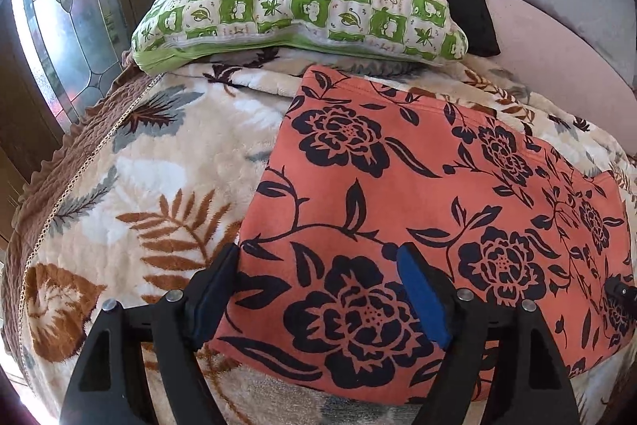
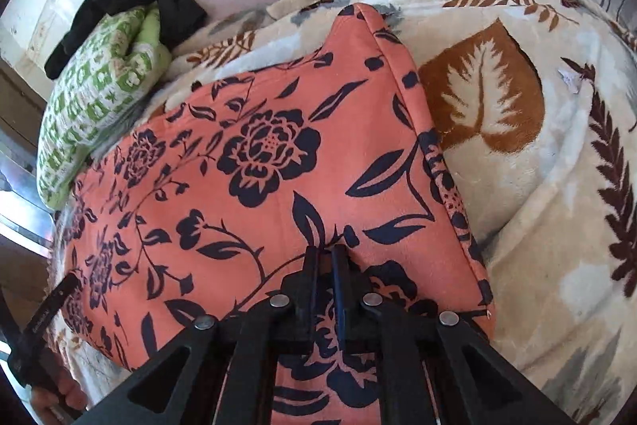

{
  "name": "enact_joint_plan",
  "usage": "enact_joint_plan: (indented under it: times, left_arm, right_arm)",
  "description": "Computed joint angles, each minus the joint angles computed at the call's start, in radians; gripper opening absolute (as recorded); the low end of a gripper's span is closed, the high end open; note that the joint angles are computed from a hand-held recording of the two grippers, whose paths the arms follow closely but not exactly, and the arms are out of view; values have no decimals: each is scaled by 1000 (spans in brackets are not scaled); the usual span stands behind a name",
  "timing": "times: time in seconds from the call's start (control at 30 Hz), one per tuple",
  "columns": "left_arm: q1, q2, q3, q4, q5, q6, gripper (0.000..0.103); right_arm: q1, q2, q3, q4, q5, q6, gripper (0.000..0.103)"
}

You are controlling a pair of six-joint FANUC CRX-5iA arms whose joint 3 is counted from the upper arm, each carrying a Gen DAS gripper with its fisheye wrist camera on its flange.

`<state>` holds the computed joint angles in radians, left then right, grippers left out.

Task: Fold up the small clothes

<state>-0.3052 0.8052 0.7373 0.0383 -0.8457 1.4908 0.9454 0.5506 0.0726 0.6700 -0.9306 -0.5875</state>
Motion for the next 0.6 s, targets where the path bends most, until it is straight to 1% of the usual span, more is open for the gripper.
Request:
enact_joint_plan:
  times: [0.03, 0.07, 0.13, 0.2, 0.27, 0.37, 0.4, 0.5, 0.6]
  left_arm:
    - [1, -3, -7, 7, 8, -3, 81]
    - [2, -7, -13, 14, 16, -6, 81]
    - [5, -14, -27, 21, 36, -9, 81]
    - [5, -26, -48, 26, 62, -13, 81]
    - [5, -41, -75, 34, 92, -22, 81]
    - [4, -60, -108, 41, 132, -40, 81]
    - [3, -65, -116, 45, 140, -46, 81]
    - [4, -74, -136, 66, 158, -68, 81]
    - [1, -83, -151, 68, 174, -77, 81]
  right_arm:
    - [0, 4, 21, -17, -19, 30, 9]
    - [5, 6, 27, 1, -36, 33, 9]
    - [20, 15, 36, 63, -99, 10, 9]
    - [25, 20, 42, 81, -134, -4, 9]
    - [25, 8, 15, 87, -132, -51, 9]
    - [6, 6, 8, 32, -92, -48, 9]
    - [7, 5, -1, 43, -89, -60, 9]
    - [12, 19, 33, 32, -126, -20, 9]
    - [23, 18, 21, 89, -124, -52, 9]
